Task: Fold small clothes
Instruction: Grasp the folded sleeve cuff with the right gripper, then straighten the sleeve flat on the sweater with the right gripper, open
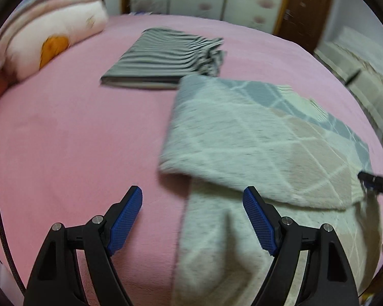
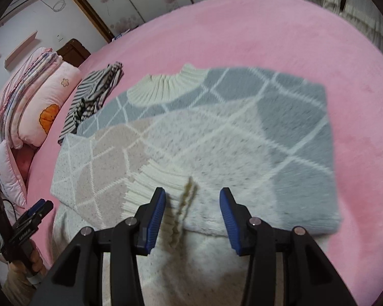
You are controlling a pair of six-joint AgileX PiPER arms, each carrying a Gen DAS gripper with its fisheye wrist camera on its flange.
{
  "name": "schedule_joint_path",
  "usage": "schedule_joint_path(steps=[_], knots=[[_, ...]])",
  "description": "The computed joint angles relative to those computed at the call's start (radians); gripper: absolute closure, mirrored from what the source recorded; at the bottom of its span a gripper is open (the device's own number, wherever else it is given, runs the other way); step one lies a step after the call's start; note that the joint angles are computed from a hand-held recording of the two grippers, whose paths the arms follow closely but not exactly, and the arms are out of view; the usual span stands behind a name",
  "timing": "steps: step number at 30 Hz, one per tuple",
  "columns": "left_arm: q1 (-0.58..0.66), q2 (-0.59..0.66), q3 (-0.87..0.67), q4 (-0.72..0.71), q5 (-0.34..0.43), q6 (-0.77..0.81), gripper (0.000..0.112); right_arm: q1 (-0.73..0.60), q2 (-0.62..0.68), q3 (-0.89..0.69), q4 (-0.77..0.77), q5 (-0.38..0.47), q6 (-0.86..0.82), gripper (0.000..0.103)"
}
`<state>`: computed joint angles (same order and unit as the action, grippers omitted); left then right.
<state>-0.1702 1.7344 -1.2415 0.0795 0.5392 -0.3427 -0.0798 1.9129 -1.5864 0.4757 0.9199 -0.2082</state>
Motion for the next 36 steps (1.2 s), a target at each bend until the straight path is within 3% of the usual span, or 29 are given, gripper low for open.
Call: schedule_joint_path(steps=[3,5,7,8,12,15,22,25,28,36], knots=[[0.030,0.014,0.016,-0.067,-0.021,0.051,0.032,0.034,0.006,0.004,0.000,-0.029,-0.015,0.057],[0.036,0.030,0.014,-0.092,-0.025,0.067,0.032,0.062,0.004,-0.003,-0.017,-0.037,-0.027,0.070],[0.037,0.044,0.011,-0.114,-0.032,0.083,0.032,0.089,-0.003,-0.015,-0.039,-0.033,-0.038,0.092],[0.036,0.056,0.003,-0.119,-0.033,0.085,0.032,0.101,-0.014,-0.016,-0.054,-0.040,-0.032,0.093],[0.030,0.086,-0.020,-0.123,-0.036,0.086,0.032,0.138,-0.070,-0.072,-0.114,-0.048,-0.004,0.094],[0.012,0.112,-0.053,-0.095,-0.031,0.053,0.032,0.158,-0.073,-0.210,-0.168,-0.023,0.030,0.094],[-0.013,0.182,-0.170,0.037,0.040,-0.131,0.032,0.142,0.094,-0.677,-0.273,0.130,0.105,0.094],[-0.019,0.211,-0.216,0.075,0.081,-0.185,0.032,0.112,0.177,-0.792,-0.290,0.199,0.128,0.094],[-0.016,0.218,-0.225,0.080,0.090,-0.209,0.033,0.076,0.228,-0.789,-0.297,0.223,0.139,0.094],[0.011,0.194,-0.196,0.082,0.088,-0.286,0.038,0.003,0.325,-0.630,-0.300,0.185,0.201,0.092]])
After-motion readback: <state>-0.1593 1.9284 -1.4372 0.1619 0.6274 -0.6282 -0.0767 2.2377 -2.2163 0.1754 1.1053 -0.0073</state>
